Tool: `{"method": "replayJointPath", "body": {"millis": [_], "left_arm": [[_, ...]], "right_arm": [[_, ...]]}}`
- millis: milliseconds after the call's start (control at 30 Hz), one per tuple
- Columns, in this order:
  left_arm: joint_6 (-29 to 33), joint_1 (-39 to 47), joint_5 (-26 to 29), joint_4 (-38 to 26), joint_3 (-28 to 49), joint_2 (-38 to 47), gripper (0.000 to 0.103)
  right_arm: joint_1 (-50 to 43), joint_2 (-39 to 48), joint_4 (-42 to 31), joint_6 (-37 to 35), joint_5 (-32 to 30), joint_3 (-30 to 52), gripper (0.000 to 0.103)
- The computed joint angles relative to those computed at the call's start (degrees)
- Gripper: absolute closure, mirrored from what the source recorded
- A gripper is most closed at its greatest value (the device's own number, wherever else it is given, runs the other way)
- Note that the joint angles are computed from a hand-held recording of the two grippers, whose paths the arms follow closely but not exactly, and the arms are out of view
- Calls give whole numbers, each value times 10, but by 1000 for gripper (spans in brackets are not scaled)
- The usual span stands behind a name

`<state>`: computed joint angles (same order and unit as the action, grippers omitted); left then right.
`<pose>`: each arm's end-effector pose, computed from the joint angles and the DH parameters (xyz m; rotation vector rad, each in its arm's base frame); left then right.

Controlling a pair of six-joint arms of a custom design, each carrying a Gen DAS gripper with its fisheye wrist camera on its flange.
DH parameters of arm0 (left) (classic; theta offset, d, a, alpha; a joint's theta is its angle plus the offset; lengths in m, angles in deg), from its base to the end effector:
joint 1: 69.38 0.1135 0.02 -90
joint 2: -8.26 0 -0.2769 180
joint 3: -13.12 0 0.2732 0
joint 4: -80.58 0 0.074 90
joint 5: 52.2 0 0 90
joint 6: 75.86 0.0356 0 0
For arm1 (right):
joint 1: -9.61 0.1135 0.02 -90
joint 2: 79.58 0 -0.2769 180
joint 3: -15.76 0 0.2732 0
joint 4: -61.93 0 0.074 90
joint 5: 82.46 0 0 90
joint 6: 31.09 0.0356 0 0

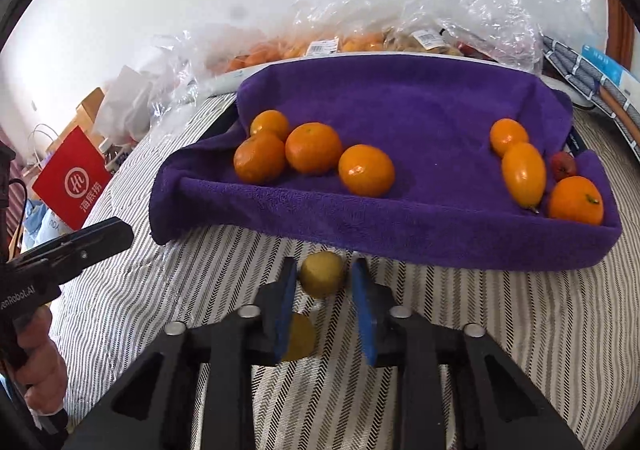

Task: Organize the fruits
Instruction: 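Grasp a greenish-yellow fruit with the right tool while the left grasps another, then carry both greenish-yellow fruits onto the towel and open both tools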

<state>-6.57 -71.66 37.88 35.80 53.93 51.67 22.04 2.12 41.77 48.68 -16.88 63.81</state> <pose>0.1658 -0.0067 0.2107 -0.3847 2.3753 -0.1887 0.2608 0.0726 0.1502 -0.6556 2.3842 0.5491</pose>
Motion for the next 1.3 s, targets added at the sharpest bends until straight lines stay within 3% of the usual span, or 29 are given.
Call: {"method": "replayJointPath", "body": {"millis": [167, 367, 633, 700, 1033, 1300], "left_arm": [[-30, -42, 1, 18, 4, 25, 60], [-86, -170, -35, 64, 21, 85, 60], [-137, -272, -81, 107, 53, 200, 60], [-139, -286, -89, 107, 63, 225, 77], [-138, -280, -120, 50, 97, 202, 77], [-102, -187, -104, -20, 130, 135, 77]], "right_arm": [[-43, -53, -16, -16, -23, -18, 78], [-143, -112, -57, -71, -54, -21, 78], [-261, -109, -92, -149, -104, -10, 78], [-283, -102, -99, -161, -116, -7, 78], [-307, -68, -110, -163, -128, 22, 78], [-260, -75, -117, -122, -109, 62, 78]]}}
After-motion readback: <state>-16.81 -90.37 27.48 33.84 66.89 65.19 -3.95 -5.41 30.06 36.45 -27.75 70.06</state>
